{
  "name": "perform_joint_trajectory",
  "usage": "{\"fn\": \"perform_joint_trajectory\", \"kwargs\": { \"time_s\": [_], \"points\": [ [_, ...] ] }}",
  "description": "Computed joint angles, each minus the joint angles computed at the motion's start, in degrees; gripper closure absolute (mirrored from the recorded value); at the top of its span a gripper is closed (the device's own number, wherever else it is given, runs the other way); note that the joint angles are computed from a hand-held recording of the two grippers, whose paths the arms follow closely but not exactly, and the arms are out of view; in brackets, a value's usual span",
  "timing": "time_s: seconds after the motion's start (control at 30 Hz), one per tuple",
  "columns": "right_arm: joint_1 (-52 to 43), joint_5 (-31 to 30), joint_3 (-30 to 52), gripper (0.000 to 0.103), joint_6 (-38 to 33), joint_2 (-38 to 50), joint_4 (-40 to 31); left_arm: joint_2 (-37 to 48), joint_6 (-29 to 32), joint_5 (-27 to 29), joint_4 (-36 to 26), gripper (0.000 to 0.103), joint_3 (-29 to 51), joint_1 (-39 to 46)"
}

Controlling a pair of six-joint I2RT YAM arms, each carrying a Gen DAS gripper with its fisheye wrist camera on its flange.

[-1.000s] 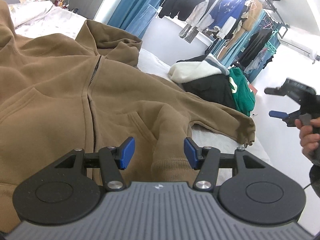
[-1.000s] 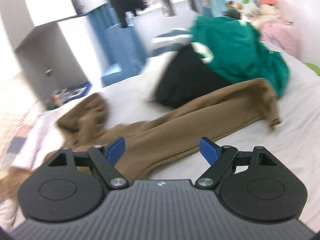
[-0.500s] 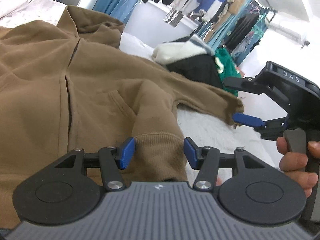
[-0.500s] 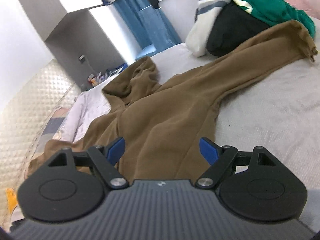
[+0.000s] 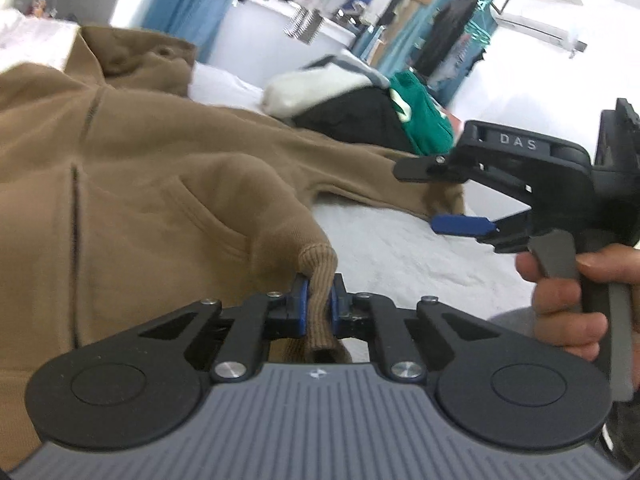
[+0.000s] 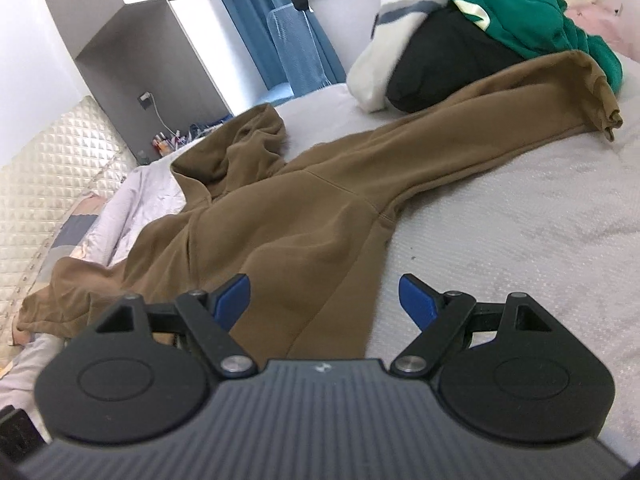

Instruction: Fold large clothes

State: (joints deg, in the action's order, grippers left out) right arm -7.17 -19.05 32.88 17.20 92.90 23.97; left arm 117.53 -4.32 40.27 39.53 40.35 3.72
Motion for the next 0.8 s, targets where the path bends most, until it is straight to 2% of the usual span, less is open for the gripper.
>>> {"fn": "perform_joint_trajectory", "kwargs": {
  "time_s": [0.1,0.23,0.33,0.47,0.63,0.73,0.8],
  "points": [
    [-1.56,-0.61,1.28,0.02,-1.09,1.01,-1.67,2.05,-0.6,1.52,-3.84,0.092,3.66,-2.14],
    [-3.4,-0.79,2.82,0.02,-2.26,1.47,-4.11,5.79,0.7,0.52,-10.62,0.092,9.56,-5.81],
    [-4.07,-0.36,3.21,0.02,-3.07,2.05,-3.92,10.16,-0.99,-0.14,-14.52,0.092,14.93,-7.75],
    [-3.9,-1.26,5.69,0.02,-1.96,5.67,-5.48,14.44,-0.08,-2.73,-20.34,0.092,20.95,-10.0],
    [-1.71,-0.15,8.62,0.02,-1.27,10.07,-6.56,14.79,-0.36,-0.98,-20.09,0.091,21.25,-9.28],
    [-0.67,0.22,9.63,0.02,-1.12,11.28,-7.68,10.86,0.58,1.25,-22.37,0.076,18.72,-6.85],
    [-0.36,-0.12,9.57,0.02,-1.19,11.11,-7.86,6.33,2.73,0.62,-25.11,0.054,15.85,-4.65]
  ]
}}
